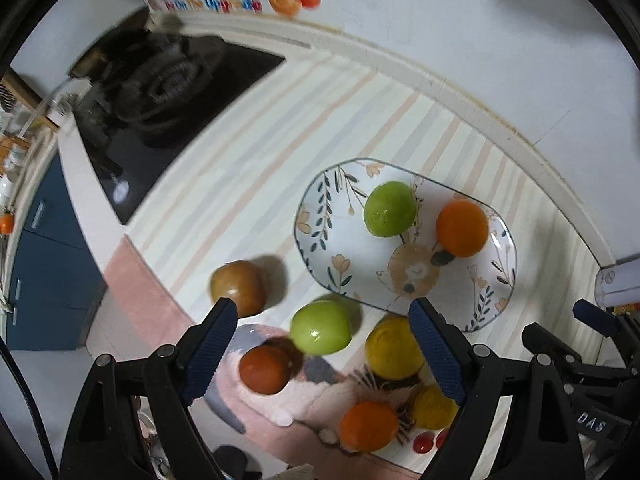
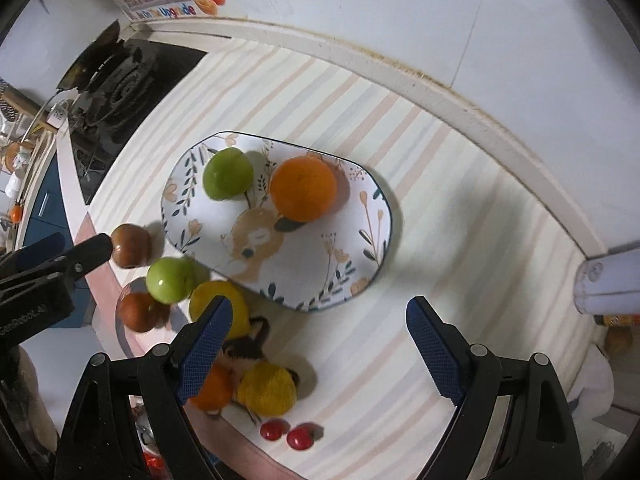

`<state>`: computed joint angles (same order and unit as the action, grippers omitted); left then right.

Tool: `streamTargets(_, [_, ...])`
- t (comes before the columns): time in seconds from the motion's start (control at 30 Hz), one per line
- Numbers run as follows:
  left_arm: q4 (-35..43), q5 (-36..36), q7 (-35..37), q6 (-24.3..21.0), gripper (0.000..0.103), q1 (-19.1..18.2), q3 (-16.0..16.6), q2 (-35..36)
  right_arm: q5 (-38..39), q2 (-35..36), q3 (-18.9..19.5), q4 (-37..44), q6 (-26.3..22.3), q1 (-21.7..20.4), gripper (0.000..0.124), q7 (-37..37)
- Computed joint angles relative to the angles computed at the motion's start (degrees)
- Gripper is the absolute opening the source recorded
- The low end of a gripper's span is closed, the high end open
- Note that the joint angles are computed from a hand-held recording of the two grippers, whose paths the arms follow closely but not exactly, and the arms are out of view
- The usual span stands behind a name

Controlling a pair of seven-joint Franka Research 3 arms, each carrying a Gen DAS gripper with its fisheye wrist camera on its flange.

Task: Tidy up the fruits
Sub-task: 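Grasp a lemon with the right tool while the left tool grasps an orange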

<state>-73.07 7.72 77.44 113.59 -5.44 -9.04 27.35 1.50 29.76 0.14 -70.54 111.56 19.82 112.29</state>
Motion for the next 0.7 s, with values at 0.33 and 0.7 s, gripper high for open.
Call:
streamTargets(0.33, [-17.14,-2.85,1.31,8.28,0.088,1.69,-0.52,-15.19,-5.42,-14.78,0.76,-15.72,7.6,1.88,0.094,3.88])
streamTargets(0.7, [-26.15,-6.63,2.13,12.83,0.088,1.32,-0.03,-24.84,-7.58,-23.62,3.27,-23.36,11.71,0.97,0.094,6.78])
